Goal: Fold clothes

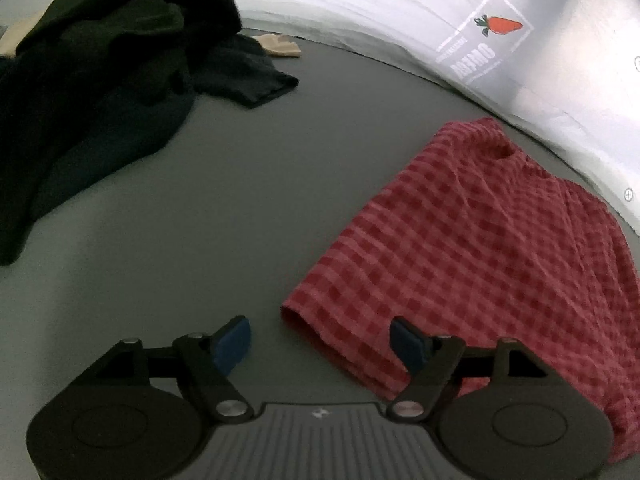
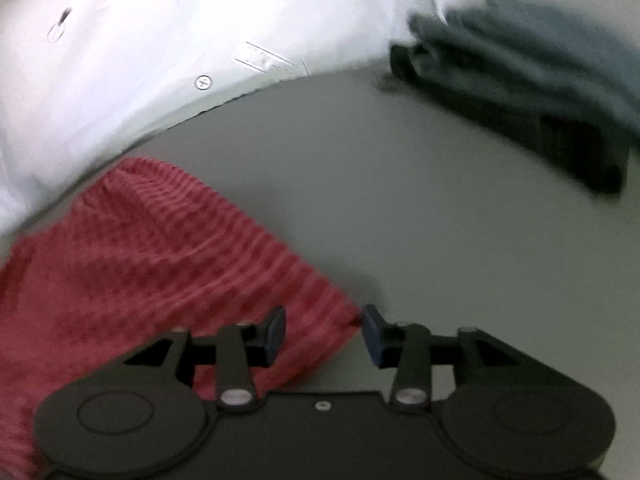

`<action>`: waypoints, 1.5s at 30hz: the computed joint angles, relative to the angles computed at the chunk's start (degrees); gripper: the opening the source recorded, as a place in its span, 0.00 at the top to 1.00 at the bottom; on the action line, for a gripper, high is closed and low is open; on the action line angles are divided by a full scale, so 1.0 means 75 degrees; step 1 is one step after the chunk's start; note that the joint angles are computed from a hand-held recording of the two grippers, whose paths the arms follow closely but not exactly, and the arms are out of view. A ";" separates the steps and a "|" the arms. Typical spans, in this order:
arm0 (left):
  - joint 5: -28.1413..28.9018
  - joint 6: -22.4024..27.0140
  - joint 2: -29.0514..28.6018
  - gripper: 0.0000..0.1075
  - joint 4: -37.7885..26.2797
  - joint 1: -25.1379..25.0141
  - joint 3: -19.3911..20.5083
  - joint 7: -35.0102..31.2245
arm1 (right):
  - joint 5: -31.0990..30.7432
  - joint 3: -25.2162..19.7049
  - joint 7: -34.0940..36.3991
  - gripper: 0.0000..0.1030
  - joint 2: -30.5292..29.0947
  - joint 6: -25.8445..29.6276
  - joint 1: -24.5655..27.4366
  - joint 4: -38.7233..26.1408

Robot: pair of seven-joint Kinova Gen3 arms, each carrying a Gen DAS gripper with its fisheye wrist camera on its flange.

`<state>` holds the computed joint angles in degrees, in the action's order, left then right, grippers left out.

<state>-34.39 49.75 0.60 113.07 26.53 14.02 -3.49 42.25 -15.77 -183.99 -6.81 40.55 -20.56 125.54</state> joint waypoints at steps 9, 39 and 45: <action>-0.0686 0.0765 0.0481 0.98 -0.0421 0.0613 -0.0272 0.0310 | 0.0682 -0.0424 -0.0944 1.00 0.0106 0.0590 -0.0300 0.0102; 0.0953 0.3400 -0.1392 0.34 -0.0667 0.0971 0.2352 0.0758 | 0.1194 -0.0725 0.1236 0.98 0.1623 0.1552 -0.3559 -0.1331; 0.0836 0.3598 -0.1155 0.34 -0.0778 0.1135 0.2486 0.1546 | 0.0096 -0.0524 0.2298 0.96 0.0885 0.0639 -0.3400 -0.0833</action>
<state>-28.13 76.74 -8.06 107.24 35.04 32.66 8.10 42.97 -19.71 -166.75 -0.17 45.34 -46.06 119.30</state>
